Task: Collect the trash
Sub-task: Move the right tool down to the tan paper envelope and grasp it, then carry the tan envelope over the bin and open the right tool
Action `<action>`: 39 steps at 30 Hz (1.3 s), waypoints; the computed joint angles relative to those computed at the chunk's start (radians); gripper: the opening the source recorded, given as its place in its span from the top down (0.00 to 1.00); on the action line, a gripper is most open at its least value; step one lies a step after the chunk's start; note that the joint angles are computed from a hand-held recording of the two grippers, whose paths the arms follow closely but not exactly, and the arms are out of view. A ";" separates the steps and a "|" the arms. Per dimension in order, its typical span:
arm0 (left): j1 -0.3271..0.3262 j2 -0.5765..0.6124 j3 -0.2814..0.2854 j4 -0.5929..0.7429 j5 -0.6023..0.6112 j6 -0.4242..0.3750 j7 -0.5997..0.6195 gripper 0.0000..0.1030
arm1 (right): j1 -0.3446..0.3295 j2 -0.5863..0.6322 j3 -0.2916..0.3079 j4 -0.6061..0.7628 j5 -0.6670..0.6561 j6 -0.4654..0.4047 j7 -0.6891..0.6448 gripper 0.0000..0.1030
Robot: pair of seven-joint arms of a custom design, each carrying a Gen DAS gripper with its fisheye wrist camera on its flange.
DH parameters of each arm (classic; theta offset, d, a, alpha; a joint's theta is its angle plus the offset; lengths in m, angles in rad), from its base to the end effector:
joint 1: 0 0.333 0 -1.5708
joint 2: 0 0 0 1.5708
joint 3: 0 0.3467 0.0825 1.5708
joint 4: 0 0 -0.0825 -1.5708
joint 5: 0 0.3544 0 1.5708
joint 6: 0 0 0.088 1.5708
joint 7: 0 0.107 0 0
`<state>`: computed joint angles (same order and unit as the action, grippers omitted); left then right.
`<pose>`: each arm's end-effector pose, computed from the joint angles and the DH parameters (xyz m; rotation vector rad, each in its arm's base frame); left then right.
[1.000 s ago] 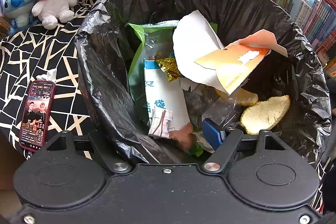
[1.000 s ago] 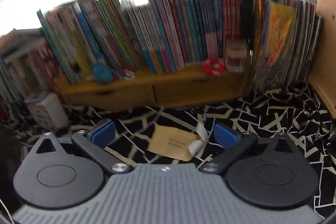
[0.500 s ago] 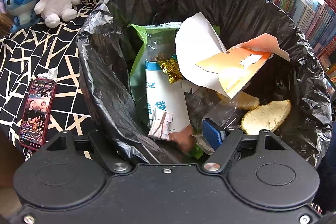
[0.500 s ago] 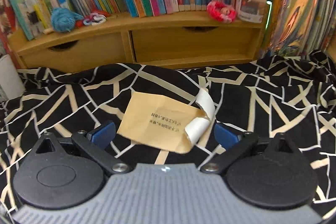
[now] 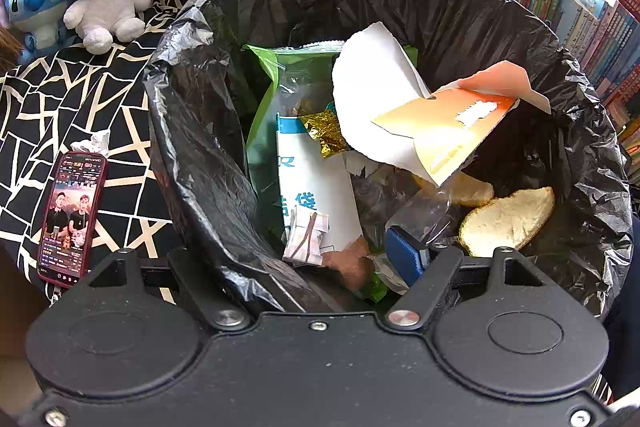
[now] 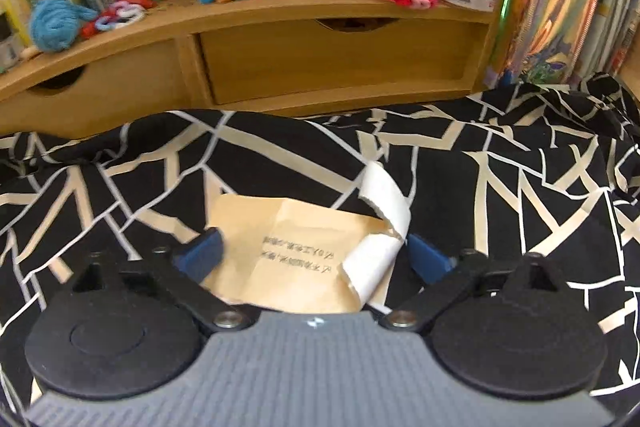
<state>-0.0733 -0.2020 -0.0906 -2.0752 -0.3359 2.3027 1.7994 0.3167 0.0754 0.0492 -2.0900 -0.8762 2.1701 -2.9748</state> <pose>0.4908 -0.0921 0.6023 -1.8275 2.2895 -0.7368 0.5192 0.1666 0.4472 -0.9706 2.6041 -0.9970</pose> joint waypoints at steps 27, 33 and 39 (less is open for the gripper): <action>-0.004 -0.015 0.007 -0.027 -0.028 0.029 0.016 0.27 | -0.021 -0.199 0.087 -0.136 -0.048 0.145 -0.008 0.85; -0.004 -0.015 0.007 -0.028 -0.031 0.032 0.013 0.27 | -0.027 -0.255 0.112 -0.144 -0.049 0.148 -0.010 0.86; -0.004 -0.012 0.008 -0.024 -0.029 0.027 0.013 0.27 | -0.030 -0.305 0.147 -0.129 -0.043 0.127 -0.034 0.87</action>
<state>-0.0776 -0.2144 -0.0831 -2.0991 -0.3651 2.3301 1.8126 0.2863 -0.2299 0.1960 -2.2194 -0.9188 2.2966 -3.0083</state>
